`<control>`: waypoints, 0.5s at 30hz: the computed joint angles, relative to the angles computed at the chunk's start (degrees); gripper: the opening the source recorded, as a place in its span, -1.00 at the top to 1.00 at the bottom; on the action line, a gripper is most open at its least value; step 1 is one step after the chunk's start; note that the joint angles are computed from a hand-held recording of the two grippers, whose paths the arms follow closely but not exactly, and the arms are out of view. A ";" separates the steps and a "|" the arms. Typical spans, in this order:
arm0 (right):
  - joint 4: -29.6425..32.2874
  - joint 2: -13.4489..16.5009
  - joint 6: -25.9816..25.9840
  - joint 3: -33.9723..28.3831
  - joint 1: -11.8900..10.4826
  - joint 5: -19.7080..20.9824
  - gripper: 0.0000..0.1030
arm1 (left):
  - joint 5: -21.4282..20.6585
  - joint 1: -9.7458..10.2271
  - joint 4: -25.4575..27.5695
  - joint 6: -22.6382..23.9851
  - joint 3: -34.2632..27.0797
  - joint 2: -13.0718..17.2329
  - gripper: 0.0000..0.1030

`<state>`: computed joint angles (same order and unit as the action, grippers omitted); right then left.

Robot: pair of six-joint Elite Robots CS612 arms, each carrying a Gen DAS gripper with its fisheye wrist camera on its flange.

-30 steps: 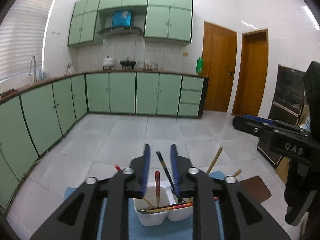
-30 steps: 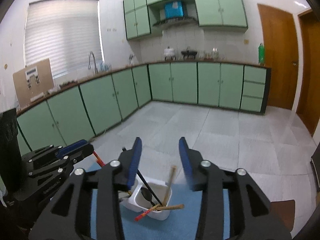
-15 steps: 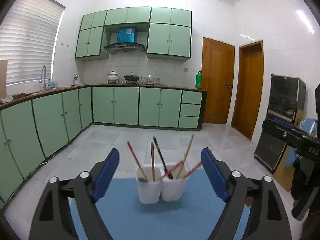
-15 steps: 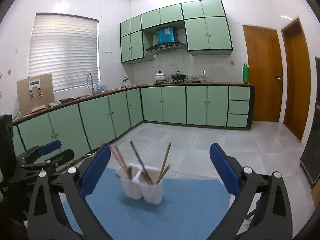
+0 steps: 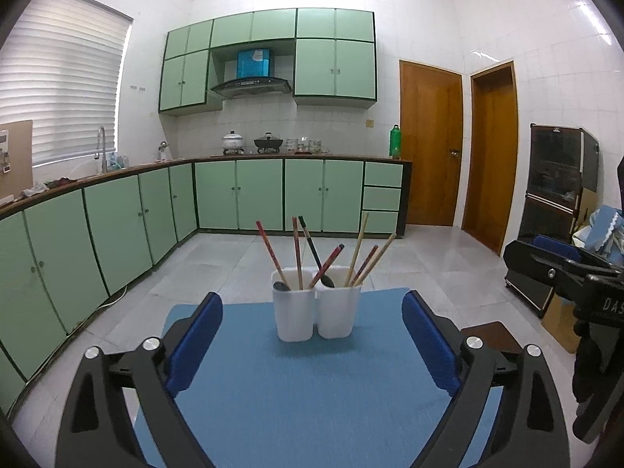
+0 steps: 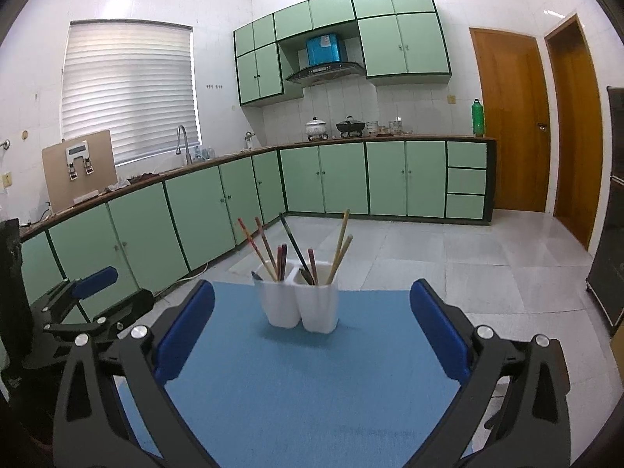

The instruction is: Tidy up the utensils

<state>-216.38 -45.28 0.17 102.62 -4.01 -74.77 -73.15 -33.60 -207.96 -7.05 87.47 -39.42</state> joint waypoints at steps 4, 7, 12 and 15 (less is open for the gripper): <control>-0.42 -0.07 -0.53 1.19 0.15 0.30 -0.89 | 1.39 -0.54 -0.83 0.24 1.55 -0.39 -0.81; -0.60 0.06 -1.90 1.77 0.57 -0.58 -0.89 | 1.56 -0.64 -1.33 -0.10 2.67 -0.69 -0.82; 0.26 0.17 -2.76 2.43 0.88 -0.01 -0.89 | 2.12 -0.84 -2.34 -0.44 4.26 -1.13 -0.82; 0.09 0.19 -3.56 2.79 1.30 -0.06 -0.89 | 2.58 -1.05 -2.73 -0.14 4.80 -1.30 -0.82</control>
<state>-216.29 -45.09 -3.40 105.41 -2.72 -74.83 -70.56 -34.65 -210.69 -7.19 92.27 -40.72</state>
